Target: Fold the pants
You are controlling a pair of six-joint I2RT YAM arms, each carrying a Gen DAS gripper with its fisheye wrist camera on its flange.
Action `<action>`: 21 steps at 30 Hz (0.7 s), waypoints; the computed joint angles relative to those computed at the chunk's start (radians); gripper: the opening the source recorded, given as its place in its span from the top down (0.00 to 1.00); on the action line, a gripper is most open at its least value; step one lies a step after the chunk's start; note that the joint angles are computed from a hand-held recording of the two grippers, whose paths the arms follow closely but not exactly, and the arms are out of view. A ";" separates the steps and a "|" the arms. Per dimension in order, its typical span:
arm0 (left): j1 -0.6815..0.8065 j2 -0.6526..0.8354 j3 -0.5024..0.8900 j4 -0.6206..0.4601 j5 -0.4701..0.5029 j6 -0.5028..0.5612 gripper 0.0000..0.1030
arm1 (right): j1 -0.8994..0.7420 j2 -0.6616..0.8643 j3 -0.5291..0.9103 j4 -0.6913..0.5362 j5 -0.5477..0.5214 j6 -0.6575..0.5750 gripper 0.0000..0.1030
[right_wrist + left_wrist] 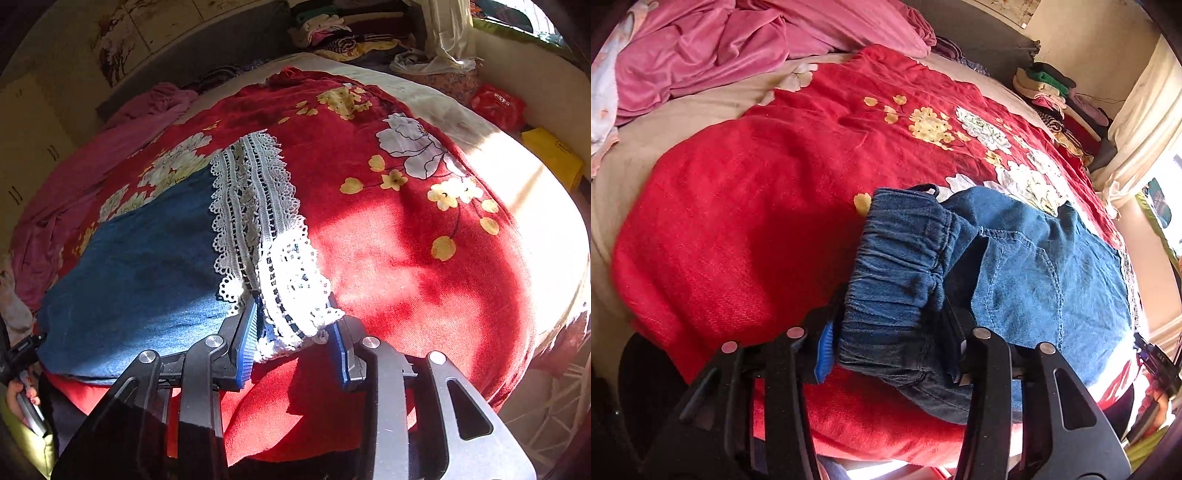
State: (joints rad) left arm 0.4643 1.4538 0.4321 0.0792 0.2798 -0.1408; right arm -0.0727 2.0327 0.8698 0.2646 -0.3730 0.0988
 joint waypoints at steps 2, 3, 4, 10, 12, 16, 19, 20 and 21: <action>0.039 -0.032 -0.010 -0.019 0.057 0.008 0.57 | -0.019 -0.017 -0.015 -0.001 -0.035 0.022 0.64; 0.055 -0.070 -0.016 -0.043 0.071 0.013 0.55 | -0.030 -0.031 -0.031 0.003 -0.050 0.027 0.62; 0.066 -0.120 -0.020 -0.077 0.075 0.023 0.55 | -0.039 -0.055 -0.052 0.010 -0.055 0.032 0.58; 0.043 -0.409 -0.017 -0.251 -0.011 0.048 0.50 | -0.088 -0.212 -0.193 0.077 -0.024 0.058 0.46; 0.007 -0.468 -0.009 -0.285 -0.047 0.048 0.46 | -0.085 -0.257 -0.223 0.086 -0.016 0.042 0.43; -0.104 -0.502 0.012 -0.313 -0.097 0.025 0.41 | -0.031 -0.328 -0.249 0.086 0.001 0.000 0.37; -0.231 -0.448 0.037 -0.292 -0.152 -0.001 0.40 | 0.045 -0.345 -0.248 0.083 0.027 -0.032 0.32; -0.278 -0.419 0.046 -0.283 -0.162 -0.008 0.38 | 0.075 -0.340 -0.242 0.083 0.037 -0.044 0.32; -0.321 -0.380 0.063 -0.275 -0.161 -0.013 0.38 | 0.106 -0.330 -0.230 0.079 0.053 -0.059 0.31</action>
